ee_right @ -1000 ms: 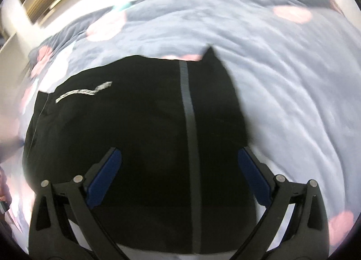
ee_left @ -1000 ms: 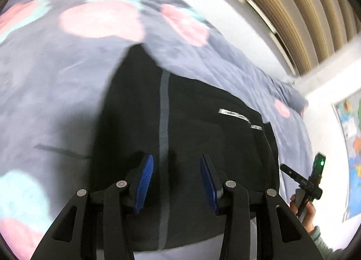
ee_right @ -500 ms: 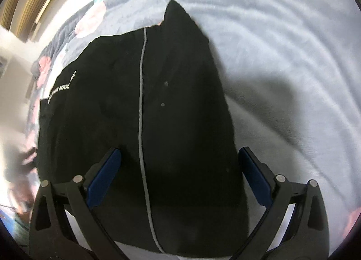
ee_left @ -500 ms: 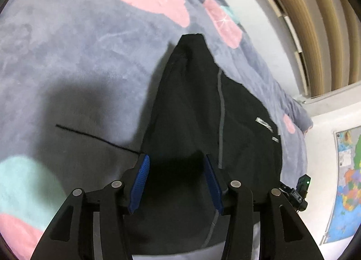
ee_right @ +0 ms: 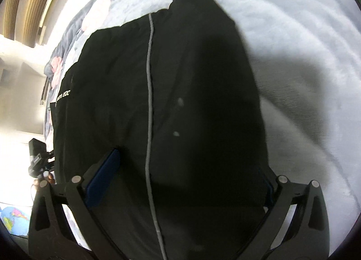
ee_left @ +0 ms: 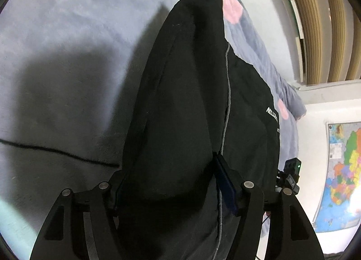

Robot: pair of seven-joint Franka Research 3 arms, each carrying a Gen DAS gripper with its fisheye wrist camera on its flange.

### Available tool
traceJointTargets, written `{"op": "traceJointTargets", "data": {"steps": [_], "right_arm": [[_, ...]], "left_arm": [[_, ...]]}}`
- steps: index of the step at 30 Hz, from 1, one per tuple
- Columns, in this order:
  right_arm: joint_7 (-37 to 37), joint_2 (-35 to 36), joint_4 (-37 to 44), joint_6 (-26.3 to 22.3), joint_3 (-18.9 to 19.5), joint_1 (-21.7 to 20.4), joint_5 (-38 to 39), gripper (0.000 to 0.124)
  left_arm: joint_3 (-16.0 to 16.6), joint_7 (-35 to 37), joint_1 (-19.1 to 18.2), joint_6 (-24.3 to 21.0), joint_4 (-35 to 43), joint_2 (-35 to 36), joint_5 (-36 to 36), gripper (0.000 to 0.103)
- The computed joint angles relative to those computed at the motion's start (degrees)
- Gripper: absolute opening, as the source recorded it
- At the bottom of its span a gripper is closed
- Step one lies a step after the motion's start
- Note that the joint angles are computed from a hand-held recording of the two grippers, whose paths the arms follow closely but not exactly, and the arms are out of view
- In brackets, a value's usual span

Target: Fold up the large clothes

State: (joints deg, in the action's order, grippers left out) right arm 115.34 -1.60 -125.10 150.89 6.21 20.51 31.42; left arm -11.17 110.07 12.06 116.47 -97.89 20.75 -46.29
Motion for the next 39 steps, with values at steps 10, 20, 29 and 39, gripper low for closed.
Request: {"op": "traceJointTargets", "data": {"steps": [10,20,29,39], "right_arm": [[-1.89,-2.67,-2.44,1.08,-0.26,0.59,0.1,0.081],[-6.22,-0.25,-0.44,2.52,0.2,0.45,5.85,0.066],[9.09,-8.89,-2.14,1.54,3.52,0.16,-14.57,0.025],[20.58,-23.09,-4.3,-6.99,9.51,0.12,-26.09,0.023]], "left_arm": [[0.35,3.04,-1.24,3.53,-3.06,-2.63,-1.22,0.058],[-0.53,2.69,-2.16,6.9,-3.54,-3.42,-0.32,0.044],[2.13,12.98,-3.7,6.64,-12.55,-16.74,-13.38,0.028],[11.29,18.75,-8.63,0.4,-25.65,-36.73,-15.34,0.027]]}}
